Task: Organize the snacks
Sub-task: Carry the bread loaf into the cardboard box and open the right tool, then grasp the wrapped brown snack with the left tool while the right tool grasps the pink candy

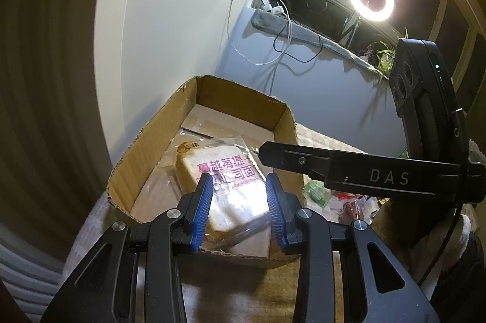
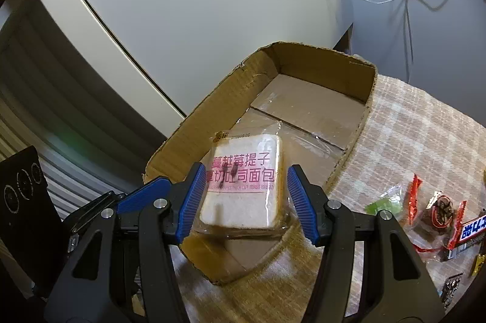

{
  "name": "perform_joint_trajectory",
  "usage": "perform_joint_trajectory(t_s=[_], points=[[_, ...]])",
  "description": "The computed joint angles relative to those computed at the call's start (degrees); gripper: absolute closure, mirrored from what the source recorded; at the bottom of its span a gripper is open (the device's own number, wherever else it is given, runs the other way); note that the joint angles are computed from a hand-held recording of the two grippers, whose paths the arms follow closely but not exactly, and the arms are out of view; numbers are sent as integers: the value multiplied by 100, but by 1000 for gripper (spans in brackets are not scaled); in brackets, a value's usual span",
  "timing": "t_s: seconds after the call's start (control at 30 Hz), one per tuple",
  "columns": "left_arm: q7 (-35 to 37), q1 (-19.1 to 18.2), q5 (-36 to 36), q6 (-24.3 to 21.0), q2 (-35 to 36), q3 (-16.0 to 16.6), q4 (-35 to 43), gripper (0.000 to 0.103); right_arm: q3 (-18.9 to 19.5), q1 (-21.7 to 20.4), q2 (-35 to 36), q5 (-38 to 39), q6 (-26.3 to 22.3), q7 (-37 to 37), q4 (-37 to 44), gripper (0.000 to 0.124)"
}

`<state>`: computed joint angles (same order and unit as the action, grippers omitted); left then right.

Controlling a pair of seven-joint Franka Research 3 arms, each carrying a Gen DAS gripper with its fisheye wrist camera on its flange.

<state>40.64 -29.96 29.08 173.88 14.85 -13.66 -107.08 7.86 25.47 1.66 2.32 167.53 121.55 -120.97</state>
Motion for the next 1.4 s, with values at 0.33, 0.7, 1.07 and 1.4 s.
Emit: perform_joint_trajectory(t_s=[0.33, 0.7, 1.07, 1.4], points=[[-424, -239, 499, -128, -145, 116, 11, 69, 133, -231, -578, -1175, 76, 1010, -576, 64], [-263, -305, 485, -344, -65, -166, 168, 63, 861, -1358, -2289, -1773, 44, 1967, -2168, 44], [673, -414, -272, -587, 385, -581, 591, 49, 1226, -2015, -4330, -1236, -926, 1864, -3668, 42], [1615, -541, -1061, -883, 997, -864, 1266, 49, 1218, -1890, -4918, -1158, -1718, 1510, -4202, 42]])
